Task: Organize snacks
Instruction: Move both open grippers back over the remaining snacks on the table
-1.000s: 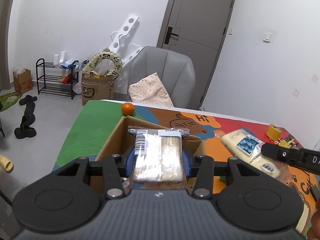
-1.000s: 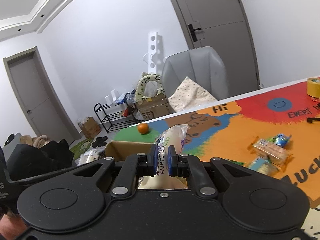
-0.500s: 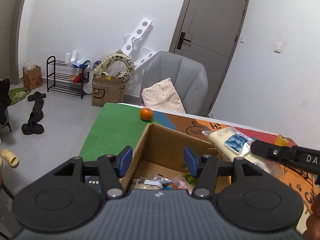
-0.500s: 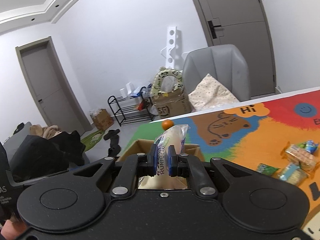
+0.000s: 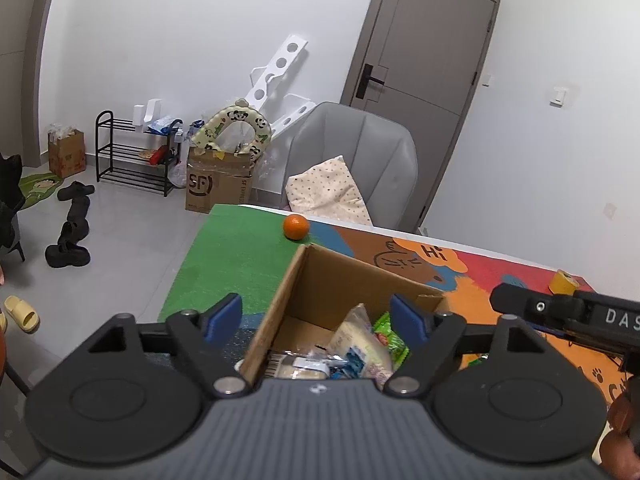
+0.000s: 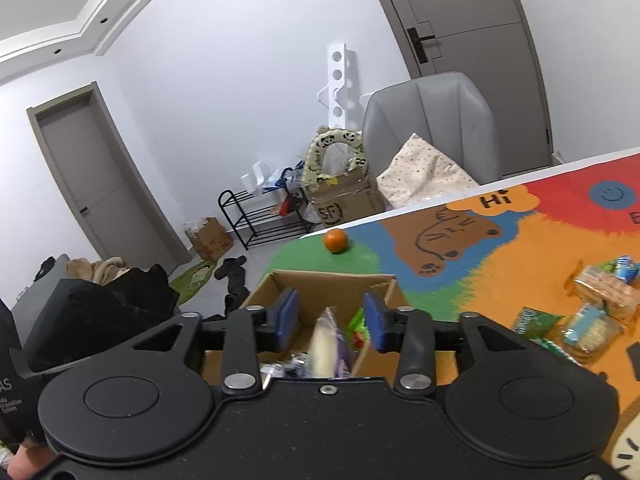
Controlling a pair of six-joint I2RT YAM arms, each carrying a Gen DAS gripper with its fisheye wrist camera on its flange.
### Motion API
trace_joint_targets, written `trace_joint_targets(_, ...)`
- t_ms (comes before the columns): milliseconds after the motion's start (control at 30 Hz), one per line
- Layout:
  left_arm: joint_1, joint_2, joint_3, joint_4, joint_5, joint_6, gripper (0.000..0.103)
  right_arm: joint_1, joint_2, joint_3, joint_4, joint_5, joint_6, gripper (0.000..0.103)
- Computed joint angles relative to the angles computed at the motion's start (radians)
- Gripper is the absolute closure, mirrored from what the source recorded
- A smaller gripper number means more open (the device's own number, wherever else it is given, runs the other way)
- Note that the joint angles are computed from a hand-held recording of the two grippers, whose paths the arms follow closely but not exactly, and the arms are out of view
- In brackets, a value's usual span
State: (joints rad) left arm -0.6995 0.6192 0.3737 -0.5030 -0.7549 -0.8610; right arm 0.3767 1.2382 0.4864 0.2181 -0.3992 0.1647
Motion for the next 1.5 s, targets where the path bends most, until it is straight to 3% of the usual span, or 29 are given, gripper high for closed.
trace_joint_targets(400, -0.084, 0.207, 0.032, 0.114, -0.007, -0.032, 0.012, -0.144, -0.073, -0.050, -0.059, -0.046, -0.071, 0.030)
trace_joint_targets(933, -0.159, 0.470, 0.142, 0.210, 0.032, -0.062, 0.009, -0.398, -0.086, -0.042, -0.187, -0.195, -0.198, 0.009)
trace_joint_targets(1500, -0.245, 0.729, 0.323, 0.264, 0.055, -0.074, 0.009, -0.740, 0.039, 0.030, -0.274, -0.388, -0.350, 0.003)
